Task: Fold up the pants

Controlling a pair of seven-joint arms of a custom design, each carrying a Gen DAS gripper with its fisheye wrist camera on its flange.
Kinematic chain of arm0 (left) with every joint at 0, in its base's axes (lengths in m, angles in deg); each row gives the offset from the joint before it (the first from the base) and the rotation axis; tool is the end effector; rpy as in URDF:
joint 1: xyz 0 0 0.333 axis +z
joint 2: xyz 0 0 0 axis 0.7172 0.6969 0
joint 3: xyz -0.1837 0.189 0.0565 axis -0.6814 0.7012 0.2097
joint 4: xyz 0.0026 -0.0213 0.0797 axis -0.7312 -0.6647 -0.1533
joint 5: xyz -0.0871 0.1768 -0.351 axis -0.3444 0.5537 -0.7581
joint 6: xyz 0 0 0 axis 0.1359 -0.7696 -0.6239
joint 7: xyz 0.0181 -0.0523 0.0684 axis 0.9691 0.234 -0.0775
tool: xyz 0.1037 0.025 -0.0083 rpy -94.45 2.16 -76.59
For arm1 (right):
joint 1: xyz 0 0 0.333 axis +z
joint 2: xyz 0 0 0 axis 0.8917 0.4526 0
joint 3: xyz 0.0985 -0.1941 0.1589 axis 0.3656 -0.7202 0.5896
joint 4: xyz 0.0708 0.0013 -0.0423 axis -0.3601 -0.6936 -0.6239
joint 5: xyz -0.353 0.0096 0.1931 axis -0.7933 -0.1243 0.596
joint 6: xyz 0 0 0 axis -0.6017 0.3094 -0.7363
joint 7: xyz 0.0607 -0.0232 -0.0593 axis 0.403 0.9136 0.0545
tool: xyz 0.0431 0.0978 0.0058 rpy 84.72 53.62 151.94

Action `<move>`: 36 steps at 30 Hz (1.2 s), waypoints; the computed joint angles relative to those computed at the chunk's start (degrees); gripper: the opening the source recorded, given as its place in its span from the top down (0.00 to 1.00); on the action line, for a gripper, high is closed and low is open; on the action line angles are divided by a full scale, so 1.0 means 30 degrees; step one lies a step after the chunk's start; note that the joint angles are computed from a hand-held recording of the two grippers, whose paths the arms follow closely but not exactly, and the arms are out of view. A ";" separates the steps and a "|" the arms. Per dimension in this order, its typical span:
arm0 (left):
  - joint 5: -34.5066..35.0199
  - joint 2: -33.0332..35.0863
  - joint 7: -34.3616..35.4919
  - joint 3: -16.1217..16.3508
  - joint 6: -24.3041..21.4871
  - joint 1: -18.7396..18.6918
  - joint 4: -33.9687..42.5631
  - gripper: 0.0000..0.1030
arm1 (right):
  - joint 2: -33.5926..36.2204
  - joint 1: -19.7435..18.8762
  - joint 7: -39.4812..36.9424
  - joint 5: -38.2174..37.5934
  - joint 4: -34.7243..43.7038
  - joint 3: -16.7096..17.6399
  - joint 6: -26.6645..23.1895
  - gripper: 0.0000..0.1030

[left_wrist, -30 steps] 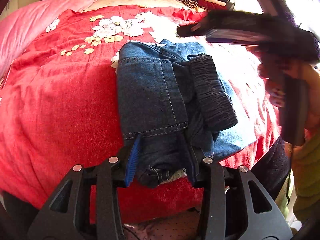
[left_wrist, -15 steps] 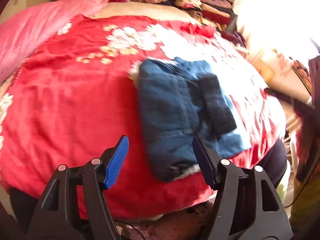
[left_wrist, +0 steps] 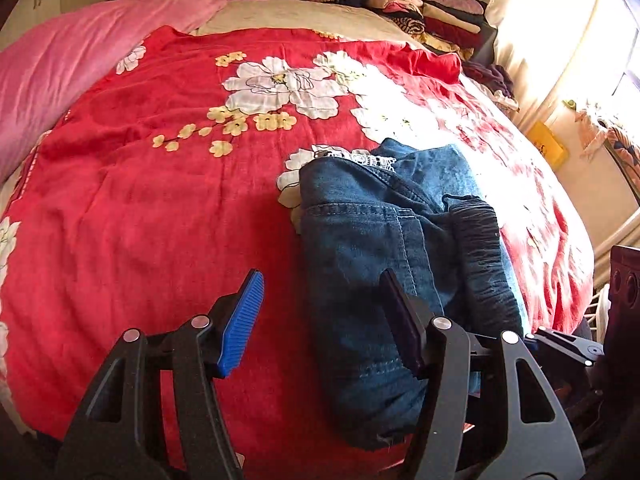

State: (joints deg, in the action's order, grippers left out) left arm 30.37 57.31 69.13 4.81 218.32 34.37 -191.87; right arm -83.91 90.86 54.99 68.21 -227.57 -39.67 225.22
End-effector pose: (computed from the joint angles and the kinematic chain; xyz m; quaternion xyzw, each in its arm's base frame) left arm 0.4894 -0.1444 0.5114 -0.4625 0.8319 -0.2987 0.0697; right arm 0.3638 0.2892 0.4843 -0.5745 0.7346 -0.0234 0.3602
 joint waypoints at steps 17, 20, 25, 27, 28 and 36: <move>0.0288 -0.0039 -0.0017 -0.0169 0.0494 -0.0300 -0.0465 0.47 | -0.1546 -0.0341 0.0109 -0.1363 -0.0904 0.0734 -0.1801 0.65; 0.0106 -0.0367 0.0050 -0.0052 0.0451 -0.0351 -0.0670 0.44 | -0.2375 -0.0946 0.0956 -0.2404 -0.1034 0.1413 -0.2342 0.52; -0.0141 -0.0921 0.0101 0.0135 0.0463 -0.0401 -0.0983 0.40 | -0.4305 -0.1479 0.1938 -0.3922 -0.1553 0.2037 -0.3312 0.35; -0.0195 -0.1094 0.0081 0.0194 0.0489 -0.0414 -0.1070 0.36 | -0.4768 -0.1768 0.2215 -0.4545 -0.1526 0.2272 -0.3720 0.33; -0.0197 -0.1199 0.0065 0.0215 0.0492 -0.0416 -0.1124 0.35 | -0.4988 -0.1886 0.2290 -0.4842 -0.1547 0.2330 -0.3834 0.32; -0.0205 -0.2001 -0.0076 0.0400 0.0700 -0.0533 -0.1529 0.20 | -0.5987 -0.2940 0.3150 -0.6966 -0.1125 0.3030 -0.5027 0.15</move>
